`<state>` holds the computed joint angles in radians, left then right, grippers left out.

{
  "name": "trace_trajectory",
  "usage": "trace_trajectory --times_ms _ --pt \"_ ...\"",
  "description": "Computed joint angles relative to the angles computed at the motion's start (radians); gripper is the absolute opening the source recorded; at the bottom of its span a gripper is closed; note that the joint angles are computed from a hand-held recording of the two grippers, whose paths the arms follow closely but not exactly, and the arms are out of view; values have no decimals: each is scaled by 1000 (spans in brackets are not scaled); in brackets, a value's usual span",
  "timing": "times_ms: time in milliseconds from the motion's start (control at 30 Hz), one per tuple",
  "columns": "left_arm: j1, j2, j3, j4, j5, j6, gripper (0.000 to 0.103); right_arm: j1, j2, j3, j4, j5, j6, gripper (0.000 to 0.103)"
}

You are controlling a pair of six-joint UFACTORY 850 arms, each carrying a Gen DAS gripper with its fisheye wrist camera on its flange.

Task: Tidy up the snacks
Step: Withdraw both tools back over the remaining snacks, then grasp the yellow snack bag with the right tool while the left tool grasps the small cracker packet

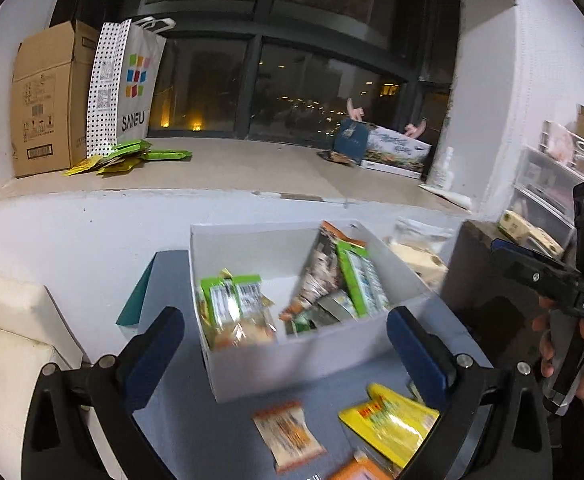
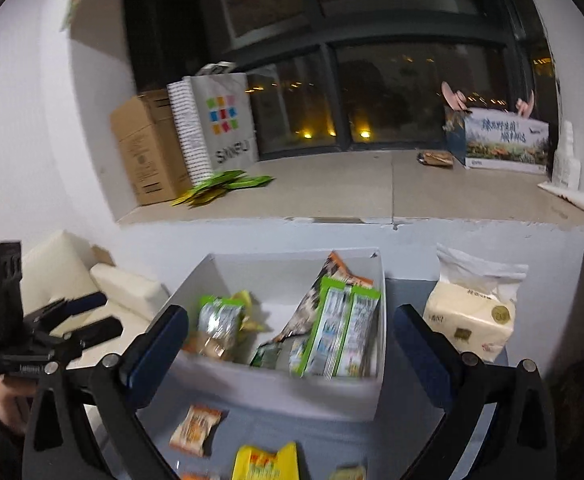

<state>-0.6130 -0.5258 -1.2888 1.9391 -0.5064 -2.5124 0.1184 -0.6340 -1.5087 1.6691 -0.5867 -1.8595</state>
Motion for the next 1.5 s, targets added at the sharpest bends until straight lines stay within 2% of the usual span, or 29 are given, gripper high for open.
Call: trace_trajectory --times_ms 100,233,500,633,800,1100,1400,1500 --pt "-51 38 60 14 -53 -32 103 -20 76 127 69 -39 -140 103" --pt "-111 71 118 8 -113 -63 103 -50 155 269 106 -85 -241 103" --pt "-199 106 199 -16 -179 -122 103 -130 249 482 154 -197 -283 103" --pt "-213 124 230 14 -175 -167 103 -148 277 544 179 -177 -336 103" --pt "-228 125 227 -38 -196 -123 103 -154 281 559 186 -167 -370 103" --pt "-226 136 249 4 -185 -177 103 -79 211 476 123 -16 -369 103" --pt "-221 135 266 -16 -179 -189 103 46 59 302 -109 190 -225 103" --pt "-218 134 274 -17 -170 -198 103 95 9 246 -238 276 -117 103"
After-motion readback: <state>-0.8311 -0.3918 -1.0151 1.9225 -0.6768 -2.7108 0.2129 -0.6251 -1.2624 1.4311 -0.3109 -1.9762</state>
